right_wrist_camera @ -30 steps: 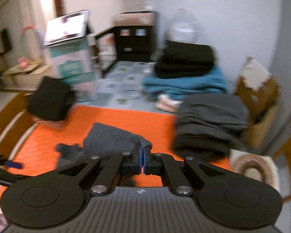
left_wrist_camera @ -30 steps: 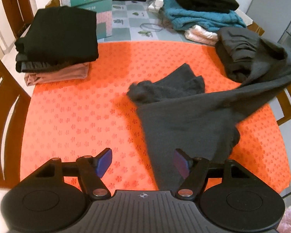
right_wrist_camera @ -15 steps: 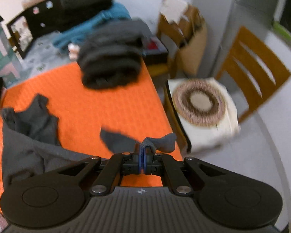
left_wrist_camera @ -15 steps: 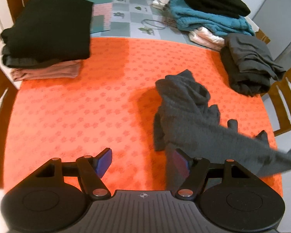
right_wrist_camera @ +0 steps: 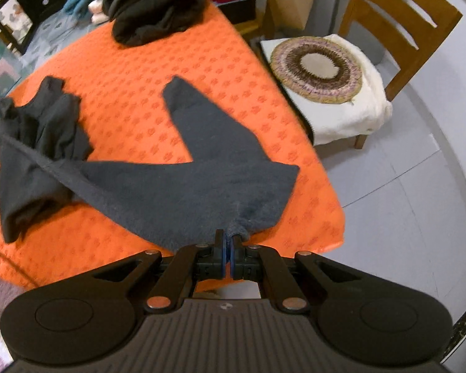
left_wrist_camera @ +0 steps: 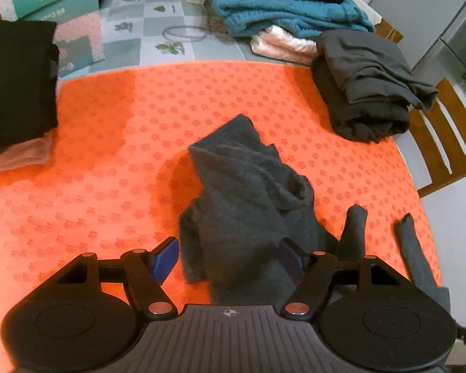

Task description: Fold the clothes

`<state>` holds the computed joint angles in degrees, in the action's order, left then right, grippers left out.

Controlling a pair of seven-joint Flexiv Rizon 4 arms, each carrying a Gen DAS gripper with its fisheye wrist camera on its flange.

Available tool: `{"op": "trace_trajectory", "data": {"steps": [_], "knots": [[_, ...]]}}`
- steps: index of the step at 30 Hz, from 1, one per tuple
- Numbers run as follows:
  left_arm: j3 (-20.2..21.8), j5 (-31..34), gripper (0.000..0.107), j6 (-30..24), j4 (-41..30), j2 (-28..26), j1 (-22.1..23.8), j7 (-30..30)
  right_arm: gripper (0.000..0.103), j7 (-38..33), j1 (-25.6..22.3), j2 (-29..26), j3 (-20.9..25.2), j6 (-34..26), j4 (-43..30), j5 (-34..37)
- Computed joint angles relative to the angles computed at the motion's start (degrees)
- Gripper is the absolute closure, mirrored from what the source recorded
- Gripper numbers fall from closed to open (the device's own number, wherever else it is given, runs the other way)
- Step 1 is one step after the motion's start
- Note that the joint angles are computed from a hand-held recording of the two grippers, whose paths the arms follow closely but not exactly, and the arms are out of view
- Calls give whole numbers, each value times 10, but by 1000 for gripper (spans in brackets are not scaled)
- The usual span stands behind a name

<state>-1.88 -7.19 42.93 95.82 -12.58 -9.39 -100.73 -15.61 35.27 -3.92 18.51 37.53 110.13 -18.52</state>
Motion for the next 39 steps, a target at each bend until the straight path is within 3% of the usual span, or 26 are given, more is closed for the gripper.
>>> {"op": "trace_trajectory", "data": {"steps": [6,8,10,17,25,31,33,36,38,39], "knots": [[4,21,33,-22,-22,-23,-8,-41,86,-5,1,-1,-6,9,-23,-40],[6,25,33,-25,-24,-25,-9,-55,72,-17,0,-11,-12,23,-38,-59],[8,27,34,-29,-25,-26,-9,-70,67,-35,0,-29,-19,39,-58,-75],[11,43,34,-38,-25,-20,-9,-103,52,-121,7,-135,-45,117,-164,-71],[14,52,34,-50,-14,-7,-6,-127,43,-259,27,-297,-51,107,-362,13],[16,58,35,-60,-1,7,-2,-147,43,-335,45,-393,-54,27,-509,72],[16,57,36,-66,4,11,0,-155,44,-357,51,-405,-59,9,-528,82],[14,52,41,-83,6,10,2,-170,70,-382,52,-405,-61,2,-528,100],[13,41,41,-81,9,13,4,-179,93,-392,51,-399,-60,7,-521,112],[12,40,41,-72,12,15,4,-179,95,-394,51,-394,-61,14,-513,116]]}}
